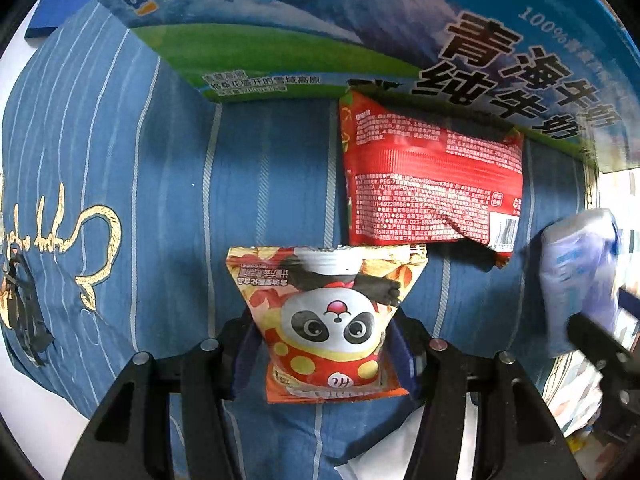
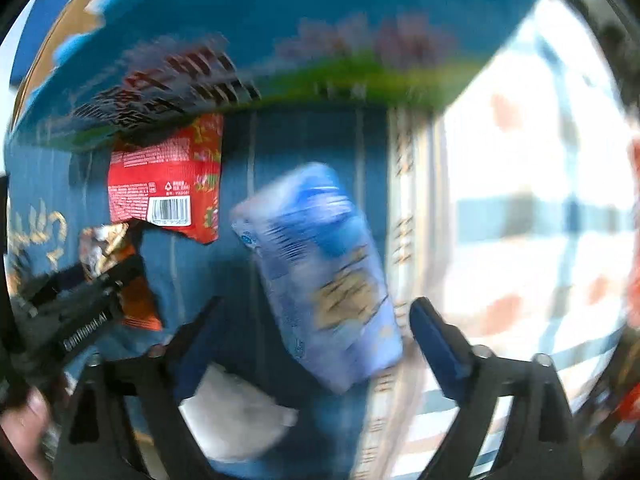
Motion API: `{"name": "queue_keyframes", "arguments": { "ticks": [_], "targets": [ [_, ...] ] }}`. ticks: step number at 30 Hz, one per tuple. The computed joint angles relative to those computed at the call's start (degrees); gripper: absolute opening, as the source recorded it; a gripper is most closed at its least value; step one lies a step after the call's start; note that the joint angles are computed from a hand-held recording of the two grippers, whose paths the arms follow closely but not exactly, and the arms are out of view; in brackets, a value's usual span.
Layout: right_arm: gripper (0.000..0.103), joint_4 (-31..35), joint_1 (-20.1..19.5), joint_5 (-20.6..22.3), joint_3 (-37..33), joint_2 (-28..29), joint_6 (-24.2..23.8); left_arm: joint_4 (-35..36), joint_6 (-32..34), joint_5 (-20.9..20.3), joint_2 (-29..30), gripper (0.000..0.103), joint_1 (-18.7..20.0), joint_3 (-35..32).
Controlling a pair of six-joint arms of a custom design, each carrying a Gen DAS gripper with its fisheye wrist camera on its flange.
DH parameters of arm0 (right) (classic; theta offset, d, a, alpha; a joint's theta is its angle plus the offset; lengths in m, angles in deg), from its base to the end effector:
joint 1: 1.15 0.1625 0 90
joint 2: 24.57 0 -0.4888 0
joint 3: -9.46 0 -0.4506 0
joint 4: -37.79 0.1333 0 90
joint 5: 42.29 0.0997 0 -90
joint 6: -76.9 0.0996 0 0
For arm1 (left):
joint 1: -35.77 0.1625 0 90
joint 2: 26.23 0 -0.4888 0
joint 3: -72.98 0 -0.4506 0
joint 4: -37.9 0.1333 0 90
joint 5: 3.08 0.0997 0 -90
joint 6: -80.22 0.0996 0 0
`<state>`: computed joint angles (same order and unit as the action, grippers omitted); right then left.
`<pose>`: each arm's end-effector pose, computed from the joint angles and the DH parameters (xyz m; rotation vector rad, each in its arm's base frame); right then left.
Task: Organize soft objects
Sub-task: 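Carry the panda bag with the left tool while the right tool carries the wipes into the box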
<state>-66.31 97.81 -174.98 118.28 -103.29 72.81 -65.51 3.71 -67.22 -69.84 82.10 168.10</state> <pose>0.1524 -0.5440 0.3180 0.3989 -2.3412 -0.2936 -0.3262 -0.5976 0.0149 -0.4858 2.3080 -0.0631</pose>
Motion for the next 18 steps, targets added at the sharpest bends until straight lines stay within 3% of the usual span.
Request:
{"name": "queue_keyframes", "arguments": {
  "ticks": [2,4,7,10,14,16,18],
  "targets": [
    [0.097,-4.35,1.61,-4.0,1.16,0.0,-4.72,-1.12,0.09,-0.2,0.08,0.054,0.03,0.96],
    [0.097,-6.47,2.25,-5.36,1.35,0.44,-8.24,-2.55,0.6,-0.43,-0.29,0.054,0.11,2.4],
    [0.097,-2.67,1.93,-3.89,-0.38,3.14,-6.49,-4.47,0.99,-1.03,-1.2,0.054,-0.18,5.09],
    [0.096,-1.46,0.12,-6.01,-1.83,5.64,-5.49,-6.14,0.92,-1.36,-1.68,0.054,-0.39,6.84],
    [0.082,-0.34,-1.09,-6.98,-2.09,6.11,-3.29,-8.37,0.1,-1.27,-1.62,0.054,-1.08,8.45],
    [0.082,2.64,-1.8,-4.4,-3.83,5.87,-1.06,-9.26,-0.07,-1.17,-1.99,0.054,-1.31,9.11],
    [0.082,7.63,-2.66,2.08,-6.49,4.8,2.6,-10.05,-0.28,-1.18,-2.27,0.054,-1.56,9.68]
  ]
}}
